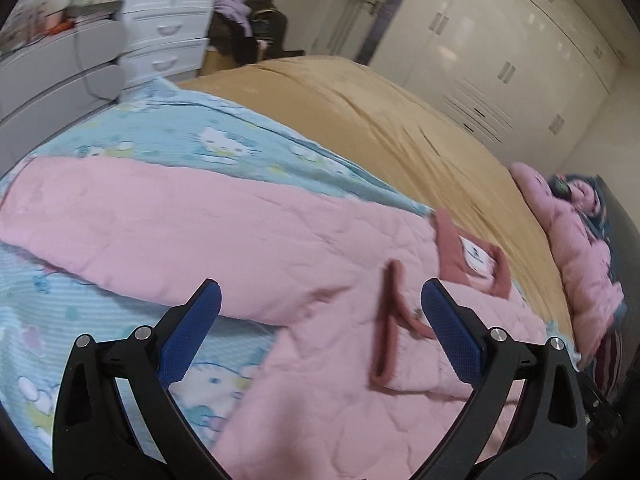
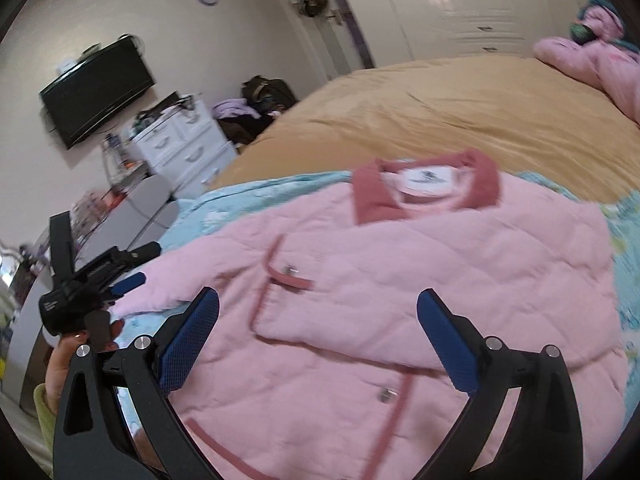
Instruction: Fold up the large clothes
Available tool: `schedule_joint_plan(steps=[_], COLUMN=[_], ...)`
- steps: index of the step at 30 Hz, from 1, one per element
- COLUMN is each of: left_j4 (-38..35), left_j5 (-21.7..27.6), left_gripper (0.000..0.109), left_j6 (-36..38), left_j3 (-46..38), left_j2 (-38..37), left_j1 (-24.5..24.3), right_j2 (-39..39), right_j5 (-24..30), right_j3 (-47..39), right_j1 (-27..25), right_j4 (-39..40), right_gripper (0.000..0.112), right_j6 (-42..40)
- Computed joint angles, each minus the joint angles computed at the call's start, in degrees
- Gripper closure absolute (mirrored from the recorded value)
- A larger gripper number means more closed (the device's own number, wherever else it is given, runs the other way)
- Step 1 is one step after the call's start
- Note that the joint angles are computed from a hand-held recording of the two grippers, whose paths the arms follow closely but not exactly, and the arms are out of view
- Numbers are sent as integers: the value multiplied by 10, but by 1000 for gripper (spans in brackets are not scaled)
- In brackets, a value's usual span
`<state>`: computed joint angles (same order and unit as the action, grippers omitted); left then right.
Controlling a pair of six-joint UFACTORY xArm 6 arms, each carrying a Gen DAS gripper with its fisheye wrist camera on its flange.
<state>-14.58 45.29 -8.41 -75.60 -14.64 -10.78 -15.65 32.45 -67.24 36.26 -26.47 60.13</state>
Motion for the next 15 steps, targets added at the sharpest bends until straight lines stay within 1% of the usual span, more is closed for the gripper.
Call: schedule_joint_plan(steps=[7,9,11,15], left_j4=[-29,-26,-19,7], left_j5=[13,13,2,3], left_gripper=[15,15,15,15], left_j6=[2,-5,-9,-33], left_j3=[2,6,8,8], left_j2=[4,3,5,9], left_j1=[63,75,87,113], right_j2=[98,129,154,209], right_j5=[-8,-8,-5,3], right_j3=[-105,-140,-168,-232], right_j1=[26,34,40,51], right_j4=[41,54,67,94], right_gripper=[14,14,14,14], right_j6=[-58,-77,-93,-130])
